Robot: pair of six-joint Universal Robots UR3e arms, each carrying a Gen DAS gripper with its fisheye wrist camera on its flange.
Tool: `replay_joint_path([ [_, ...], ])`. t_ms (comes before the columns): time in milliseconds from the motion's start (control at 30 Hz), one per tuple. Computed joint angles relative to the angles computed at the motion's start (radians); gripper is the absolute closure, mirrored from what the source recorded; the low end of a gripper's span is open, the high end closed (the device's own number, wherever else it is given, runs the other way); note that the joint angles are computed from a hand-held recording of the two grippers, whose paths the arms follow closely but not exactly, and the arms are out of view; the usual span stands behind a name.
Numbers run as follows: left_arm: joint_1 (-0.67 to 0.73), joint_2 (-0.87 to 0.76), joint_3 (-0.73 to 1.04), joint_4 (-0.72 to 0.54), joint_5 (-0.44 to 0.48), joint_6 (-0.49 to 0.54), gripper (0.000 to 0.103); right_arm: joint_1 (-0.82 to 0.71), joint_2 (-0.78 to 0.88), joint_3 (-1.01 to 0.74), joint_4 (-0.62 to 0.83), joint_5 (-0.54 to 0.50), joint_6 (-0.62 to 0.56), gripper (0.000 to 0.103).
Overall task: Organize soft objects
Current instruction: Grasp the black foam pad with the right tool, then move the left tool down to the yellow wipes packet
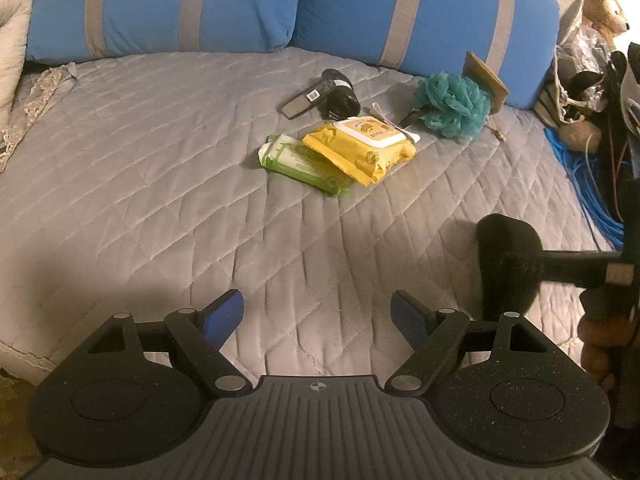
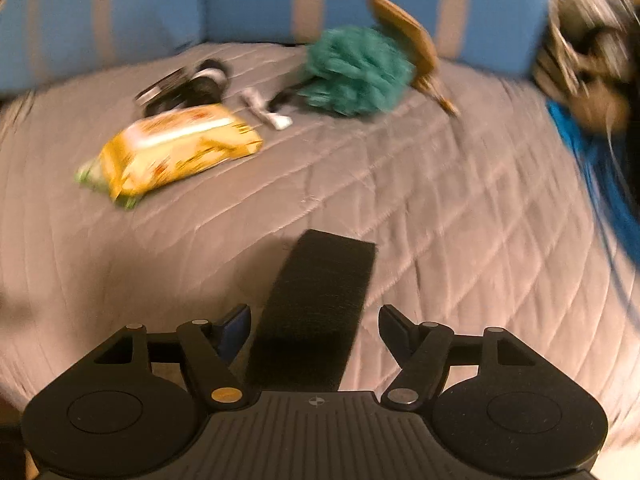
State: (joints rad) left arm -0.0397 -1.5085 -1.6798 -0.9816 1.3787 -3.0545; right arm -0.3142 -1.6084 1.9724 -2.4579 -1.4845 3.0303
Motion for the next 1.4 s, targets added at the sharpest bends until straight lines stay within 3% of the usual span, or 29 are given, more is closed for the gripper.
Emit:
replay_joint_path([
  [133, -0.003, -0.004, 0.001, 0.004, 0.01, -0.011, 0.022, -0.012, 0.017, -0.014, 0.009, -0.027, 0.092, 0.034],
  [200, -0.007, -0.007, 0.0, 0.008, 0.015, -0.014, 0.022, -0.027, 0.01, -0.01, 0.023, -0.004, 0.09, 0.044],
  [233, -0.009, -0.008, -0.001, 0.012, 0.017, -0.016, 0.022, -0.036, 0.002, -0.007, 0.035, 0.016, 0.082, 0.055],
  [267, -0.008, -0.008, -0.001, 0.012, 0.016, -0.014, 0.022, -0.04, -0.007, -0.007, 0.044, 0.031, 0.065, 0.056],
  [433, -0.019, -0.012, -0.009, 0.036, 0.015, -0.01, 0.022, -0.017, -0.045, 0.004, -0.012, -0.007, -0.031, 0.057],
  [800, -0.082, -0.056, -0.009, 0.165, 0.011, -0.013, 0.022, -0.128, -0.181, 0.005, 0.034, 0.093, -0.177, 0.057],
  [1133, -0.141, -0.197, 0.092, 0.298, 0.058, 0.052, 0.022, -0.325, -0.341, 0.012, 0.216, 0.241, -0.306, 0.057],
  [1400, -0.126, -0.332, 0.242, 0.28, 0.037, 0.11, 0.022, -0.508, -0.455, -0.015, 0.421, 0.369, -0.429, 0.057],
])
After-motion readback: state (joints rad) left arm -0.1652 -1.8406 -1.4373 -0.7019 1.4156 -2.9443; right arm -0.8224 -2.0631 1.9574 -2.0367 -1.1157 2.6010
